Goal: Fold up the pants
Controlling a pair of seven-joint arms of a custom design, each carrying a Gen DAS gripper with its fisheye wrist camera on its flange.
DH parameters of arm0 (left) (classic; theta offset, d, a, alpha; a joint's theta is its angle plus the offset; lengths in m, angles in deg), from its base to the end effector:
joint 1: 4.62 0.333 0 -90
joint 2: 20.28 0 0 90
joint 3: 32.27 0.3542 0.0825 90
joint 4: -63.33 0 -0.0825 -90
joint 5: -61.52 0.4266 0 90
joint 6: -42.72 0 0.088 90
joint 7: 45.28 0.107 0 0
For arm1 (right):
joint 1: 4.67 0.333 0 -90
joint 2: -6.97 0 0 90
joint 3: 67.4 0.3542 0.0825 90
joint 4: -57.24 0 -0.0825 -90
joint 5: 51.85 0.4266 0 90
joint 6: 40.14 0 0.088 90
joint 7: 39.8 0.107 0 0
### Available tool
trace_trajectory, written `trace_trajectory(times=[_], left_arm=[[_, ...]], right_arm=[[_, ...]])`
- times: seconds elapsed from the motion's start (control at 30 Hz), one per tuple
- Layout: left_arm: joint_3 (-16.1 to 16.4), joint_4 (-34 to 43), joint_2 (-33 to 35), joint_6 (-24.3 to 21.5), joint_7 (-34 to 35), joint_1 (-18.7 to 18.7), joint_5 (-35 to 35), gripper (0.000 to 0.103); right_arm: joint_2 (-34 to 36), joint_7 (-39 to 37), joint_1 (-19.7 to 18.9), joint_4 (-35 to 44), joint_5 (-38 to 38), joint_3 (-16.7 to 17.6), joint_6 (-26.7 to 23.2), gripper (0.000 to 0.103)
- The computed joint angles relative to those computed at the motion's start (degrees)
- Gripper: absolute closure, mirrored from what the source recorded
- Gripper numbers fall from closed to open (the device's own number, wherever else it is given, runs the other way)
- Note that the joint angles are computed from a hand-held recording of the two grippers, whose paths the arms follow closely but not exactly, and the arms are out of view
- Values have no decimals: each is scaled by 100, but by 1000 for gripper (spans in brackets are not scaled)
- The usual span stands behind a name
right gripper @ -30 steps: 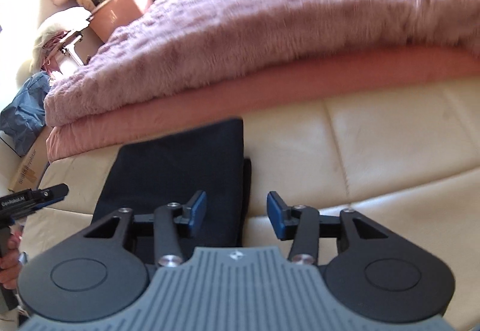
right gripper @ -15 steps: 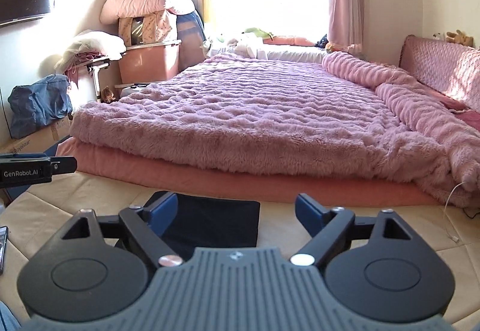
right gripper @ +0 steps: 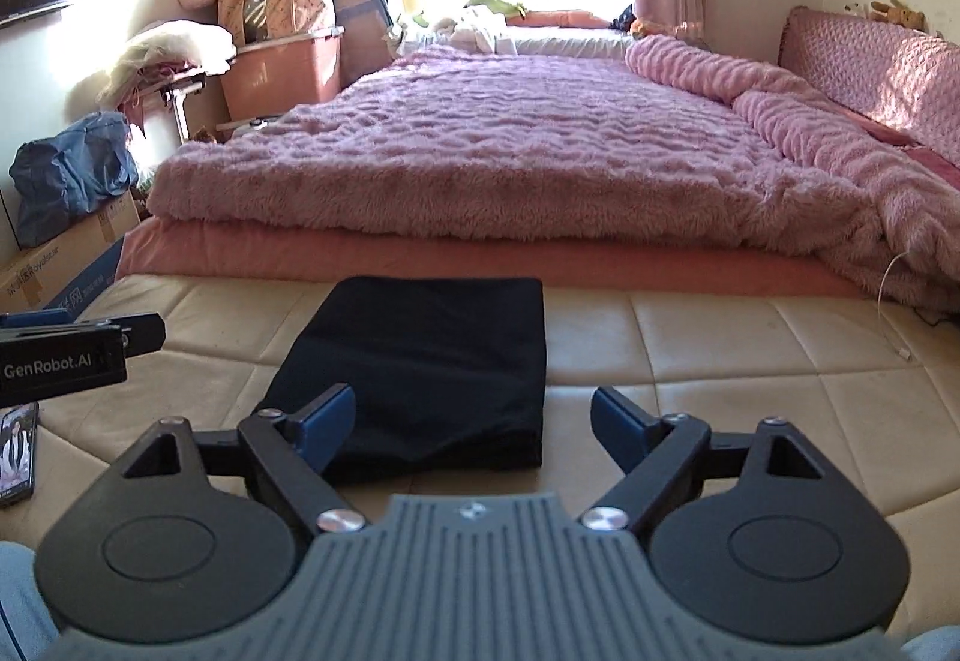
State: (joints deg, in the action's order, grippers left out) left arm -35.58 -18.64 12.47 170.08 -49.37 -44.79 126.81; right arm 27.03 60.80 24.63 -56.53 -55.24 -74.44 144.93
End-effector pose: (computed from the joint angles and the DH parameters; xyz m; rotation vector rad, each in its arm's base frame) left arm 0.6068 -0.5222 0.4141 -1.8035 1.3874 -0.6879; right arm 0.6444 0.2788 0.4044 -1.8584 1.3811 -0.5944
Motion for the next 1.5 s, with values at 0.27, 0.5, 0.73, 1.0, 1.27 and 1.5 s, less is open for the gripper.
trace_trajectory(times=[0.27, 0.5, 0.73, 1.0, 1.27, 1.5], left_arm=[[-165, -46, 43, -78, 517, 41, -600, 7], [-129, -62, 5, -71, 573, -13, -752, 7], [-120, -26, 7, -92, 644, -40, -779, 7], [-109, 41, 36, -134, 690, -62, -785, 7], [-103, 50, 19, -183, 680, -80, -769, 7], [-111, 37, 0, -179, 679, -73, -756, 7]], right_arm=[[19, -131, -387, -51, -150, 504, -533, 21], [28, -38, -525, 43, -209, 606, -671, 21], [-12, 39, -528, -15, -267, 585, -573, 21], [-57, 55, -519, -85, -264, 571, -471, 21], [-89, 68, -461, -129, -268, 511, -415, 21], [-112, 95, -412, -151, -284, 457, -395, 21]])
